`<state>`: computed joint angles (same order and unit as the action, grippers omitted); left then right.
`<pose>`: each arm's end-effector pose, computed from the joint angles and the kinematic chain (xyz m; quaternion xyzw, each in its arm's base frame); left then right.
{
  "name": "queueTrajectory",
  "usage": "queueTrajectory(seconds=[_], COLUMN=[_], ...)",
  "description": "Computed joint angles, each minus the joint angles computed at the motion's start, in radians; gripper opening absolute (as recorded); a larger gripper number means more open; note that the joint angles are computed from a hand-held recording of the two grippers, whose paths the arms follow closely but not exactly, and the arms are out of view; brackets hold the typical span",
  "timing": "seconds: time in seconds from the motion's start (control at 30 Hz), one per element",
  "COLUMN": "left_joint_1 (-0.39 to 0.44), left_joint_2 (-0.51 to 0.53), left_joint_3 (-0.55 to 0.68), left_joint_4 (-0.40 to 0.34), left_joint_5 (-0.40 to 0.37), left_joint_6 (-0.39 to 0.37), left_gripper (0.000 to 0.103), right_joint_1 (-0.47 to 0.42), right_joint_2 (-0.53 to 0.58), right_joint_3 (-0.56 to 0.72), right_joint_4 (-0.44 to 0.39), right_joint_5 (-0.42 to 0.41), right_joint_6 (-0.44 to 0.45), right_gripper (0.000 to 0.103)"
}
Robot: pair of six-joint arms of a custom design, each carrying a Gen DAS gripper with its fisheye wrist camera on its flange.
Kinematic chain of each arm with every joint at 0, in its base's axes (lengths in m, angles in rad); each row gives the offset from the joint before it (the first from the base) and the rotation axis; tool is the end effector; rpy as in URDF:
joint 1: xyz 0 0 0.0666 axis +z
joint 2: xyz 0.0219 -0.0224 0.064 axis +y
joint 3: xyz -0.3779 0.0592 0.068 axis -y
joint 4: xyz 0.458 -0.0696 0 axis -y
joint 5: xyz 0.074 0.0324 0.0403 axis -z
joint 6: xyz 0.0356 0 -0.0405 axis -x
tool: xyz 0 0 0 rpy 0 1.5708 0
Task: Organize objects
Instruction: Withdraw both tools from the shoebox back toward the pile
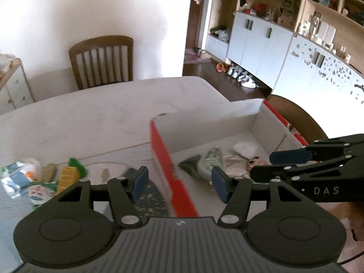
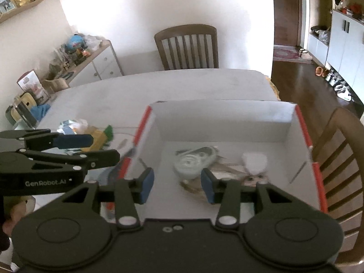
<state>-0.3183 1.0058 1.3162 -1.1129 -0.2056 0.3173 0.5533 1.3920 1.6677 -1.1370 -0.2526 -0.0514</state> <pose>0.3712 -0.1151 0.5477 -0.0380 0.9222 -0.0261 0.3839 0.4489 0.2872 0.5568 -0.2734 0.8903 0.2154 0.2938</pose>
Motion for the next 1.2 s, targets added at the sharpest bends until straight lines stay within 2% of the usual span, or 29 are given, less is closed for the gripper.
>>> queueTrajectory(seconds=[0.3, 0.5, 0.6, 0.7, 0.8, 1.0, 1.07, 1.13, 1.2], left_joint_1=[0.114, 0.207, 0.263, 0.329, 0.401, 0.536, 0.57, 0.601, 0.624], left_joint_2=[-0.108, -0.185, -0.222, -0.258, -0.287, -0.319, -0.324, -0.328, -0.331], left_joint_3=[-0.06, -0.119, -0.148, -0.177, -0.202, -0.233, -0.243, -0.256, -0.269], left_joint_4=[-0.004, -0.014, -0.025, -0.035, -0.053, -0.081, -0.084, -0.085, -0.083], left_joint_5=[0.041, 0.084, 0.113, 0.16, 0.206, 0.283, 0.303, 0.321, 0.337], left_joint_6=[-0.067, -0.102, -0.135, -0.161, -0.191, -0.271, -0.302, -0.334, -0.36], left_gripper=[0.06, 0.06, 0.063, 0.069, 0.07, 0.083, 0.084, 0.084, 0.084], right_joint_1=[0.103, 0.172, 0.206, 0.235, 0.261, 0.309, 0.32, 0.329, 0.337], right_joint_2=[0.009, 0.034, 0.043, 0.052, 0.071, 0.099, 0.107, 0.113, 0.12], right_joint_3=[0.019, 0.042, 0.049, 0.055, 0.069, 0.085, 0.089, 0.091, 0.091], right_joint_4=[0.016, 0.018, 0.025, 0.036, 0.037, 0.045, 0.05, 0.06, 0.07], right_joint_5=[0.06, 0.09, 0.101, 0.108, 0.12, 0.16, 0.169, 0.176, 0.174], right_joint_6=[-0.076, -0.124, -0.141, -0.151, -0.169, -0.189, -0.199, -0.209, -0.214], right_gripper=[0.053, 0.055, 0.068, 0.068, 0.07, 0.085, 0.09, 0.102, 0.102])
